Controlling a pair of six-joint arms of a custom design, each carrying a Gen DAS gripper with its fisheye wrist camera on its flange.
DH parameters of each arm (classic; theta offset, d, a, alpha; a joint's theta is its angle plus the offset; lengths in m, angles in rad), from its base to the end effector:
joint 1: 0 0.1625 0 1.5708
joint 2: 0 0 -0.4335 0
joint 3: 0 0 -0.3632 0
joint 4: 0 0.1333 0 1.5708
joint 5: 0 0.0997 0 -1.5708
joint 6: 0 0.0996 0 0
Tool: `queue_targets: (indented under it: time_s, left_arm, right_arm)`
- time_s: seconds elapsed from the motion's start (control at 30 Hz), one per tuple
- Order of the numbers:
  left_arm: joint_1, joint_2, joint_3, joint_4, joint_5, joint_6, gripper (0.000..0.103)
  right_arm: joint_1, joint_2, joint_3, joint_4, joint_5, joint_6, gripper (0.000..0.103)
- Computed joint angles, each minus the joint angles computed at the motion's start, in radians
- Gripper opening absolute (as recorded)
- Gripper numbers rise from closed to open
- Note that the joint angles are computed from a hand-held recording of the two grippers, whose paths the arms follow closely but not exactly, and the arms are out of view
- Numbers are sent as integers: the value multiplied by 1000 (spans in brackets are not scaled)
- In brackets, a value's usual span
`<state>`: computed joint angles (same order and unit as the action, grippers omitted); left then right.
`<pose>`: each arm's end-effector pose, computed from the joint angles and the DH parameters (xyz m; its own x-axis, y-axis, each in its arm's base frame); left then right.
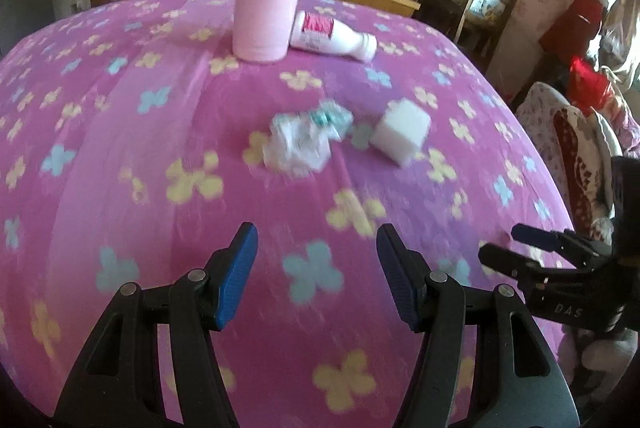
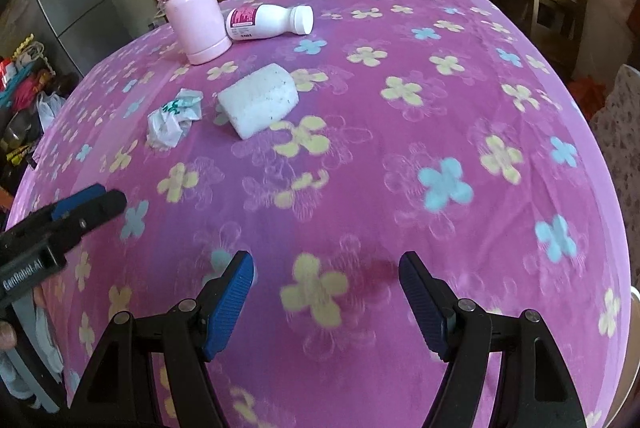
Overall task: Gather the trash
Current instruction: 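Grasp the crumpled tissue with left tool while right tool grasps white block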
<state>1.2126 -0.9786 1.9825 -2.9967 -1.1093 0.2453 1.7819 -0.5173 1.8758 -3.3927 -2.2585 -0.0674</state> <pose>-0.0315 -0.5910 0.1753 -0.7978 0.3463 -0.4935 0.5294 0.7940 -0.2987 0.1894 -0.5494 -0.0024 -0.8005 0.0564 0.5966 -0.2419 0.8805 -0.4077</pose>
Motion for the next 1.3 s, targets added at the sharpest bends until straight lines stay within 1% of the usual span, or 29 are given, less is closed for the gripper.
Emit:
queue_targets:
  time_s: [0.23, 0.43, 0.5, 0.6, 0.67, 0.7, 0.77, 0.8, 0.9, 1.07, 1.13, 1.17, 1.2, 1.23, 1.27, 1.3]
  left_arm:
    - [22, 78, -146, 70, -27, 102, 62]
    - [24, 147, -236, 94, -5, 196, 62]
    - [26, 170, -262, 92, 10, 209, 62]
    - [36, 188, -301, 138, -4, 194, 60]
    - [36, 197, -312, 152, 16, 182, 44]
    - [36, 199, -319, 169, 26, 178, 30]
    - [37, 196, -317, 168, 34, 165, 29]
    - [37, 193, -314, 163, 40, 155, 25]
    - [45, 172, -305, 156, 47, 114, 23]
    - [51, 139, -272, 138, 53, 100, 22]
    - [55, 125, -256, 131, 52, 102, 22]
    - [56, 120, -248, 128, 53, 100, 22]
    - [56, 115, -241, 125, 54, 98, 22]
    - [55, 109, -228, 116, 54, 96, 22]
    - [53, 104, -218, 107, 56, 97, 22]
    - [50, 99, -208, 99, 57, 99, 22]
  right_arm:
    - [-15, 12, -68, 44, 15, -1, 73]
    - [-21, 17, -95, 52, 16, -16, 73]
    - [-25, 18, -103, 52, 22, -18, 73]
    - [-28, 21, -127, 74, 30, -12, 73]
    - [-26, 26, -147, 90, 37, -6, 73]
    - [-23, 30, -163, 99, 44, -5, 73]
    - [-19, 40, -195, 120, 62, -2, 73]
    - [-15, 47, -214, 131, 66, 0, 73]
    - [-9, 72, -279, 160, 75, 13, 73]
    - [-21, 123, -412, 282, 104, 88, 73]
    - [-27, 147, -451, 313, 110, 92, 70]
    - [-20, 162, -461, 283, 88, 59, 49]
    - [-16, 169, -467, 276, 80, 34, 47]
    - [-14, 169, -465, 279, 74, 27, 46]
    - [-15, 163, -450, 261, 85, 19, 43]
    - [-15, 151, -426, 245, 95, 7, 42]
